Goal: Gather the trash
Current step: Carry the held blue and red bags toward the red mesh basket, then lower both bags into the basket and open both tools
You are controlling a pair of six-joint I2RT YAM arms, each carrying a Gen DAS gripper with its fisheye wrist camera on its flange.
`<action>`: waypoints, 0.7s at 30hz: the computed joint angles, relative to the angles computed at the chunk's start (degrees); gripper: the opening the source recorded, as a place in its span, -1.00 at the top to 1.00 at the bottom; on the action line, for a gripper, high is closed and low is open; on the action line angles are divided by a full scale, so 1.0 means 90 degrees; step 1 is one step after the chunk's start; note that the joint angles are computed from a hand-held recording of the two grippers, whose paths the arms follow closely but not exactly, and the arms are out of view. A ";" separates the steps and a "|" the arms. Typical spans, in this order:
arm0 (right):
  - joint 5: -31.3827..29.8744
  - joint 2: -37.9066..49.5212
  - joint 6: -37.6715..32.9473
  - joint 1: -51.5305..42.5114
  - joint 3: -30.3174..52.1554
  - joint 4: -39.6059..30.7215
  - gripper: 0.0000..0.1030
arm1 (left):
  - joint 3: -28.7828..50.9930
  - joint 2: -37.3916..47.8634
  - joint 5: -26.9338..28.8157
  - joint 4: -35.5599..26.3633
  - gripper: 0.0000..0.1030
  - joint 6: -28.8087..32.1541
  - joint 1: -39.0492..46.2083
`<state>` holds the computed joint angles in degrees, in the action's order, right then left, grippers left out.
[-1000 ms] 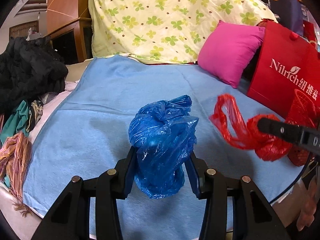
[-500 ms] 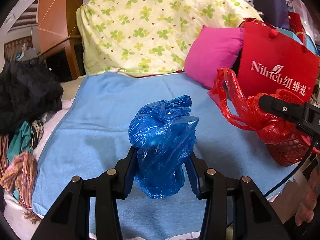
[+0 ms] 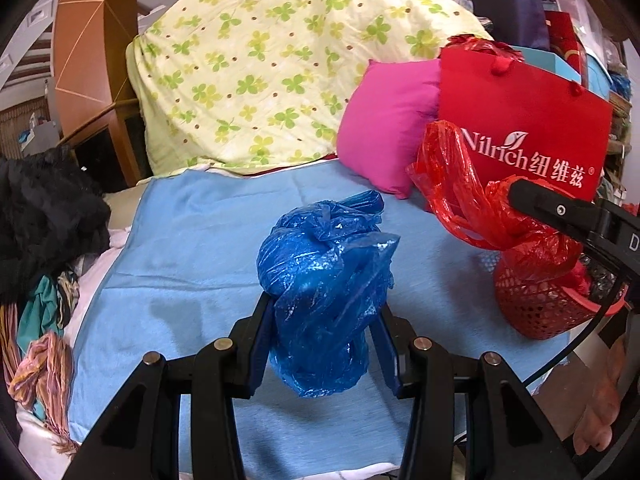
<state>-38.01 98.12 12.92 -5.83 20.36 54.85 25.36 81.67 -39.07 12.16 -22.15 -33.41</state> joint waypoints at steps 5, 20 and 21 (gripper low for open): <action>-0.0315 -0.0011 0.0194 -0.0508 -0.0173 0.0460 0.01 | 0.0402 0.0227 -0.0130 -0.0245 0.06 -0.0074 -0.0296; -0.1122 0.0291 0.0645 -0.1888 0.0027 0.0797 0.01 | 0.1313 0.0747 -0.0344 -0.0560 0.05 0.0059 -0.0985; -0.1154 0.0318 0.0671 -0.1965 0.0046 0.0819 0.01 | 0.1402 0.0804 -0.0354 -0.0585 0.05 0.0080 -0.1030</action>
